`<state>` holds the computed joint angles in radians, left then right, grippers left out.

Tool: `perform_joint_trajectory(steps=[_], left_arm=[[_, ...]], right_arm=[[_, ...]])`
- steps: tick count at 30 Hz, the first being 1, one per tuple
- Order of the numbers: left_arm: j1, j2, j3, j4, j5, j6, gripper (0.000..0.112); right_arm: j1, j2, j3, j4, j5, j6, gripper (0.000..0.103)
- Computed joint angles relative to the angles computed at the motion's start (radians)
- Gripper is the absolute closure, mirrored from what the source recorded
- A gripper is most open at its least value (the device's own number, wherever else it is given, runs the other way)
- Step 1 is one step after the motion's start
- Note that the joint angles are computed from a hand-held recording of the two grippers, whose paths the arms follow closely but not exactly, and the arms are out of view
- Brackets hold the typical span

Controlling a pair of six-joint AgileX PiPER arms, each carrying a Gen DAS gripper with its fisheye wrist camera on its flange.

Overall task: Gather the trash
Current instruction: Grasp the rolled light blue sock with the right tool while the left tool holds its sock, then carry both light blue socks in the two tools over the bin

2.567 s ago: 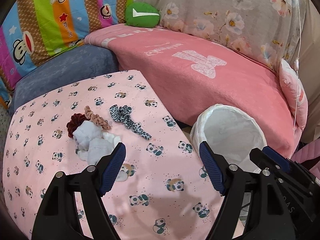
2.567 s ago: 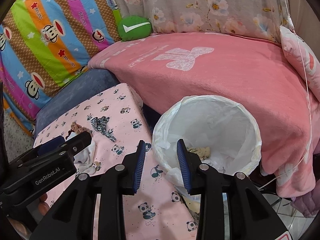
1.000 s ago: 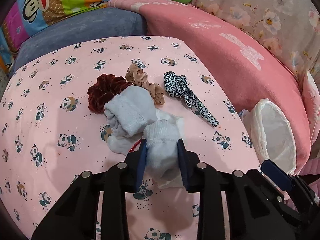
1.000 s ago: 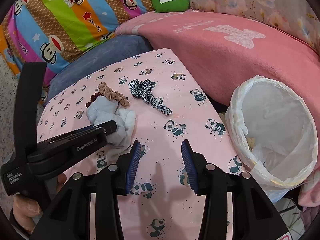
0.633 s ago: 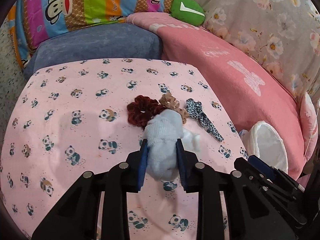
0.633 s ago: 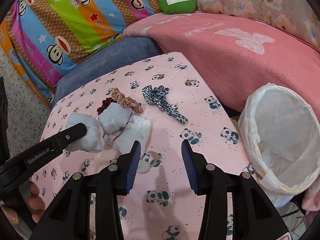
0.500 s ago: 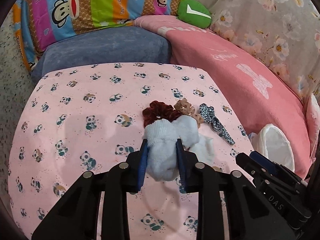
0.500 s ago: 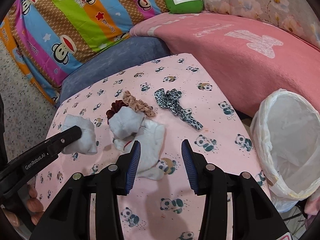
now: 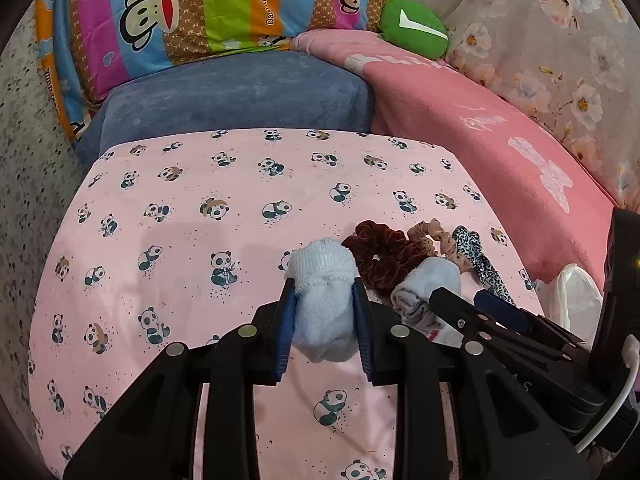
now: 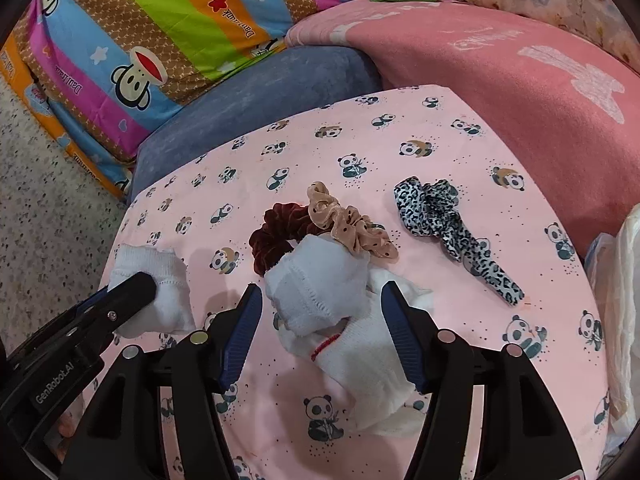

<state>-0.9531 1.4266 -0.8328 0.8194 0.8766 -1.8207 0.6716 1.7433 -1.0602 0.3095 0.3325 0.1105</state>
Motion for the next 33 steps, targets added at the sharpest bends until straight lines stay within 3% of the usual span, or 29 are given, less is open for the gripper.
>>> perform_joint_trajectory(steps=[3, 4, 5, 8, 16, 24, 33], left_arm=[[0.008, 0.008, 0.006, -0.002, -0.018, -0.001, 0.085], [0.008, 0.011, 0.007, -0.002, -0.022, -0.002, 0.085], [0.007, 0.014, 0.005, -0.003, -0.024, -0.002, 0.085], [-0.006, 0.026, -0.003, -0.006, -0.021, -0.009, 0.085], [-0.087, 0.070, -0.089, -0.016, 0.044, -0.004, 0.085], [-0.187, 0.166, -0.257, -0.019, 0.124, 0.039, 0.086], [-0.263, 0.329, -0.519, -0.028, 0.193, 0.154, 0.085]], right_arm=[[-0.003, 0.049, -0.021, 0.080, -0.004, -0.061, 0.041], [-0.006, 0.059, -0.025, 0.101, 0.001, -0.082, 0.046], [-0.009, 0.066, -0.027, 0.130, 0.008, -0.110, 0.062], [-0.016, 0.047, 0.011, 0.217, 0.000, -0.204, 0.076], [-0.055, -0.092, 0.160, 0.462, -0.029, -0.442, 0.077], [-0.119, -0.329, 0.304, 0.362, -0.019, -0.363, 0.077], [-0.336, -0.578, 0.415, 0.329, 0.098, -0.399, 0.077]])
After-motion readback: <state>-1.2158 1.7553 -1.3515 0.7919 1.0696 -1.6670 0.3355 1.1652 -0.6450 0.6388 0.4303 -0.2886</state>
